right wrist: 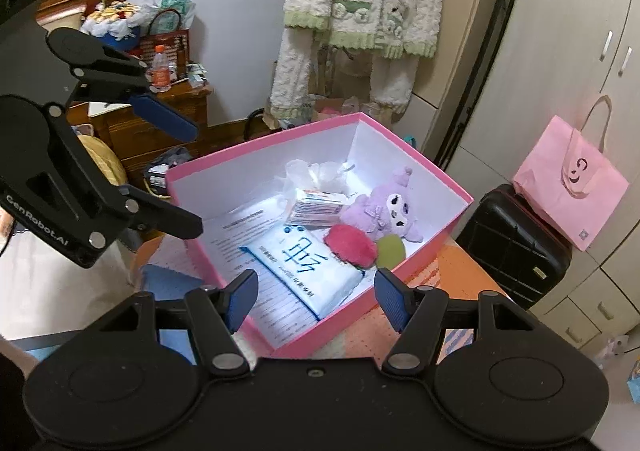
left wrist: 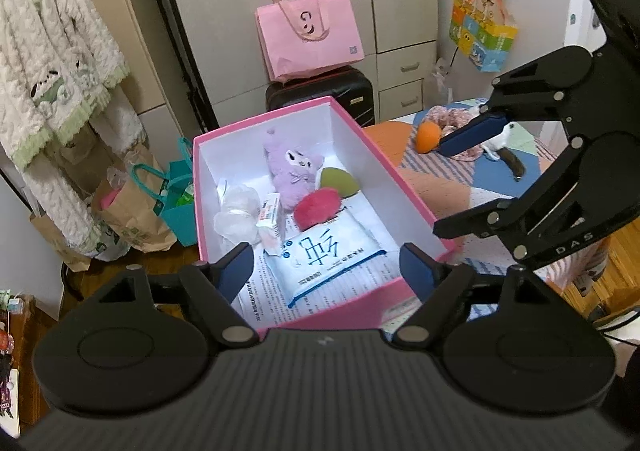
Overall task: Organize soft objects
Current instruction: 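Move both grippers from the box toward the white plush cat toy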
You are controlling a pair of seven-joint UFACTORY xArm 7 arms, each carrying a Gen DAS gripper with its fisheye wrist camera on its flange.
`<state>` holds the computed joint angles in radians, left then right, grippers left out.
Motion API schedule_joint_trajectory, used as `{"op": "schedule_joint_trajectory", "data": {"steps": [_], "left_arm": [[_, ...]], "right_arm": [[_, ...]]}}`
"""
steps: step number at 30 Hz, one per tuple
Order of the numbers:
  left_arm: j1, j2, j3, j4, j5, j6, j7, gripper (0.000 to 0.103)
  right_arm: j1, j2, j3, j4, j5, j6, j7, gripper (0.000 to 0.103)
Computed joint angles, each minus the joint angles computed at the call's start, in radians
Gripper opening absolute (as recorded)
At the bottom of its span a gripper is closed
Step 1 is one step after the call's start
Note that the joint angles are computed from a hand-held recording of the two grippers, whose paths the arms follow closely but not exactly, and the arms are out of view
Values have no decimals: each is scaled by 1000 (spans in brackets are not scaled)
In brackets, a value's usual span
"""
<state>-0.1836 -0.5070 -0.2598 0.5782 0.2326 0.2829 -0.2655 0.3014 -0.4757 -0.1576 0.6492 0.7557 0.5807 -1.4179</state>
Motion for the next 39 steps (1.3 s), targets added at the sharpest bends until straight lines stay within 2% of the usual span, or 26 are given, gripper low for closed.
{"op": "schedule_joint_trajectory", "data": {"steps": [7, 13, 20, 25, 30, 35, 39], "left_arm": [[-71, -41, 21, -19, -54, 38, 26, 85], [-55, -33, -47, 2, -7, 89, 11, 90], [-128, 55, -42, 67, -15, 118, 37, 92], [-161, 156, -55, 112, -10, 17, 33, 93], [-214, 289, -39, 187, -22, -81, 81, 93], [-219, 408, -47, 268, 46, -137, 54, 93], [-226, 500, -26, 340, 146, -167, -45, 93]], "right_arm": [[-8, -86, -23, -47, -27, 35, -26, 71], [-32, -142, -49, -75, -82, 76, -38, 72], [-55, -204, -130, -121, -99, 100, -101, 75], [-91, -203, -213, -135, -76, 121, -182, 75], [-152, -154, -270, -120, -24, 125, -235, 76], [-206, -68, -311, -85, 77, 111, -307, 77], [-219, 17, -351, -51, 209, 91, -422, 77]]}}
